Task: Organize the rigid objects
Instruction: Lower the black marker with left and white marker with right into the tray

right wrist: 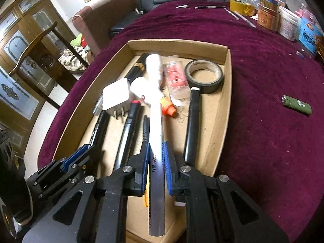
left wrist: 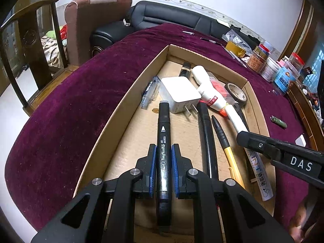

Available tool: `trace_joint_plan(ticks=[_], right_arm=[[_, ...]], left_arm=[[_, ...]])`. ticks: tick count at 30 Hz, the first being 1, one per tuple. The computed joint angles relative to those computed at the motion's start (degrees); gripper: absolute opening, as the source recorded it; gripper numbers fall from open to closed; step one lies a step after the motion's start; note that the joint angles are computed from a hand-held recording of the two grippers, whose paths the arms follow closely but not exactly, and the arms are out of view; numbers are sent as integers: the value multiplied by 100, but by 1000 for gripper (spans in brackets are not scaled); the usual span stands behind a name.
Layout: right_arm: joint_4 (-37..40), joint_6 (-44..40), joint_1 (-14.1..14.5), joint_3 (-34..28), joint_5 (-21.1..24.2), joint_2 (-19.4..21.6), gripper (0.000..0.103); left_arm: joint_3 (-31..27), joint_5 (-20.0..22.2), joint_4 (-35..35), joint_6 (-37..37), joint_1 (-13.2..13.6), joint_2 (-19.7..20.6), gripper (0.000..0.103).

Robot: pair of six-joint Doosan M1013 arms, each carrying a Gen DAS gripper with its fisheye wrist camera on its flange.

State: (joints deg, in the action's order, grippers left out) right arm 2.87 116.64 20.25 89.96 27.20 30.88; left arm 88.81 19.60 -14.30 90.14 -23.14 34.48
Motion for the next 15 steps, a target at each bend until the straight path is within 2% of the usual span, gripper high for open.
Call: trace_joint_plan(ticks=[5, 7, 11, 15], right_arm=[[18, 99, -26, -24, 96, 40, 12], [142, -9, -31, -20, 101, 43, 12], [445, -375, -27, 13, 51, 22, 12], [301, -361, 29, 10, 36, 28, 12]], left_arm=[[-28, 51, -179, 129, 24, 15, 12], [-36, 92, -601, 533, 71, 21, 12], [65, 65, -1885, 1757, 192, -28, 12], [69, 78, -1930, 1760, 230, -44, 12]])
